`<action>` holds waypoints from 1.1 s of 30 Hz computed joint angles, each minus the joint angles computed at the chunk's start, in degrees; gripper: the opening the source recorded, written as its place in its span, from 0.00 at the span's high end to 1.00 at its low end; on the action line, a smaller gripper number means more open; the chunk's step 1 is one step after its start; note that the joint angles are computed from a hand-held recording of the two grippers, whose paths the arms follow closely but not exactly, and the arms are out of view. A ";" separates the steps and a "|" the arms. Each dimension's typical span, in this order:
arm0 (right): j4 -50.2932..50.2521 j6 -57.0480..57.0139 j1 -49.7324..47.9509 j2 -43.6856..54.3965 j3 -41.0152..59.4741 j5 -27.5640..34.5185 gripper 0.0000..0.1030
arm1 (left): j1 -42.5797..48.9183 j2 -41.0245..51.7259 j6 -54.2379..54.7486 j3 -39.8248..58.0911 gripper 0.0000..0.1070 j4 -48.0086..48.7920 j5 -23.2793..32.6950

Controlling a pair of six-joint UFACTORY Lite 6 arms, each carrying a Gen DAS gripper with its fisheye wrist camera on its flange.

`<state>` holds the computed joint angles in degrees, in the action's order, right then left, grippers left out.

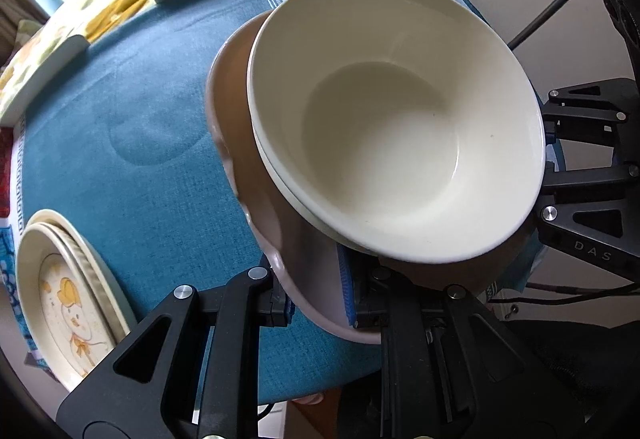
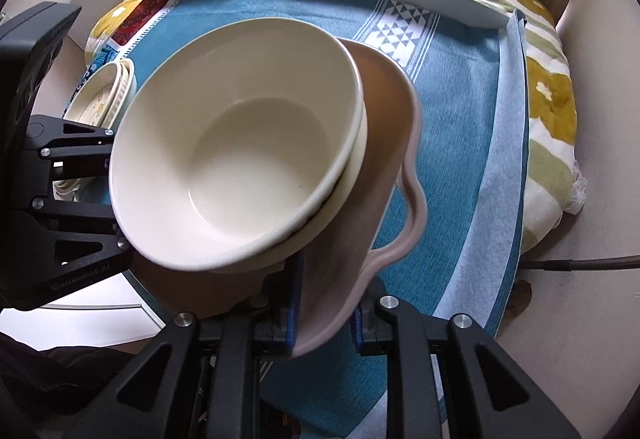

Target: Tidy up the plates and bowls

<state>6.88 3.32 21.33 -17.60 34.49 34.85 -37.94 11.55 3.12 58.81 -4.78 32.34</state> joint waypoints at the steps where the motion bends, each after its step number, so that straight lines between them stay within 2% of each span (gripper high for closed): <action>1: -0.33 0.13 0.41 0.39 1.18 0.53 0.82 | 0.35 -1.20 -0.52 -0.15 0.86 0.50 0.61; 8: -3.05 4.29 7.48 5.97 14.41 5.01 0.82 | 6.64 -14.24 -1.28 -2.25 0.86 3.33 8.19; 15: -8.24 14.94 19.12 19.57 32.02 7.36 0.82 | 25.50 -21.39 17.20 -2.72 0.86 -3.00 14.54; 20: -12.19 25.08 26.93 31.01 45.25 9.39 0.82 | 42.21 -19.42 36.73 0.45 0.86 -9.06 18.90; 23: -13.63 30.80 30.86 38.91 54.45 11.58 0.82 | 51.42 -14.09 48.13 4.44 0.86 -11.87 20.93; 29: -14.05 37.95 36.42 55.73 75.08 18.31 0.82 | 62.53 -5.88 62.87 8.26 0.86 -13.45 22.31; 33: -13.54 41.51 37.99 63.45 83.84 20.95 0.82 | 66.13 -0.51 68.14 10.24 0.86 -13.53 22.43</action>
<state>-6.66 44.83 59.32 45.85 118.33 55.79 28.19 11.04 71.26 69.05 -18.31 54.77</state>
